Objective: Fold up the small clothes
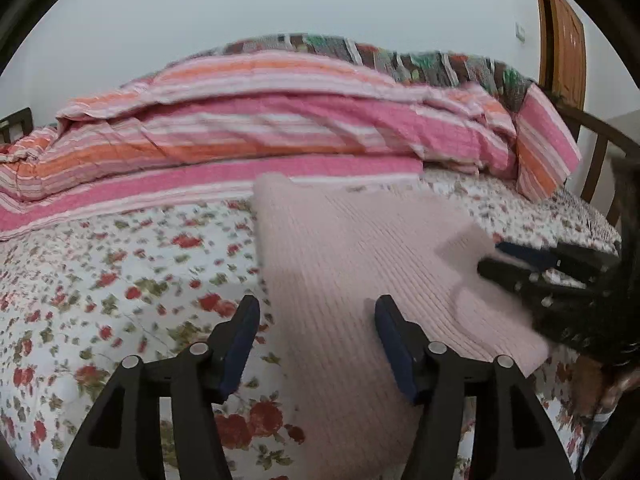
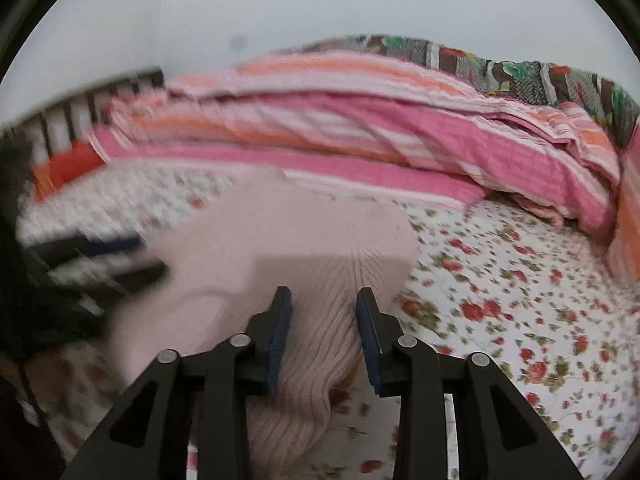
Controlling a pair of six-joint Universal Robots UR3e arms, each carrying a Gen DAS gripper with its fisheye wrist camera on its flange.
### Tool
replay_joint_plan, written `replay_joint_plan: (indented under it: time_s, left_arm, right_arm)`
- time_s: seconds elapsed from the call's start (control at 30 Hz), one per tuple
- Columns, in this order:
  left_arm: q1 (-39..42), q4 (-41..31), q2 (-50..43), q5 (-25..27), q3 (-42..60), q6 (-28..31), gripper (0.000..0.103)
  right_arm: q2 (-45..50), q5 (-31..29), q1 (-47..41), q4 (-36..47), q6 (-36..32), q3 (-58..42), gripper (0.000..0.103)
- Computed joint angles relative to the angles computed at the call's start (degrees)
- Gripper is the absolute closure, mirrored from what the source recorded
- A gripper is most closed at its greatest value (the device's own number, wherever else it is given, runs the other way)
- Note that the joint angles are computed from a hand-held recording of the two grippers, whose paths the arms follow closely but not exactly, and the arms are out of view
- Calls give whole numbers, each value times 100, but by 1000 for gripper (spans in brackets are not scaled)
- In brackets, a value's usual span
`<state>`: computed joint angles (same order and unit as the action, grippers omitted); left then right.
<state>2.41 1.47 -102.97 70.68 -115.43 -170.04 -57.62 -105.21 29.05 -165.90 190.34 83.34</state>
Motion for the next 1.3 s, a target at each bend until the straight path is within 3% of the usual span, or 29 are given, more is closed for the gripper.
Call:
replay_joint_plan:
  time_s: [0.07,0.27,0.37,0.47,0.87,1.1,1.3]
  left_arm:
    - [128,229,106,-150,-150,9,44]
    - [426,-298,126,-786,-53,72,44]
    - [396,-708,-50,-834,167,123,42]
    - [373,-659,-175,-880,177,65,38]
    - [219,-171,-334,-640,66,-9,32]
    - [565,-237,-299,-1269,2,-69,30]
    - [614,-45,-248,-1224,140,-206,33]
  right_arm:
    - [-109,124,-100,-122,122,216,70]
    - [-357,432,-297,-130,143,513,69]
    - [-538,806,-468,-321,210,743,68]
    - [-568,1033,-561,-482,353,858,68]
    - [-142,805,-508,-828,391,747,59]
    - [-216,870,-545,-829,400,792,58]
    - [-153,-85,-127,-1127,175,525,60]
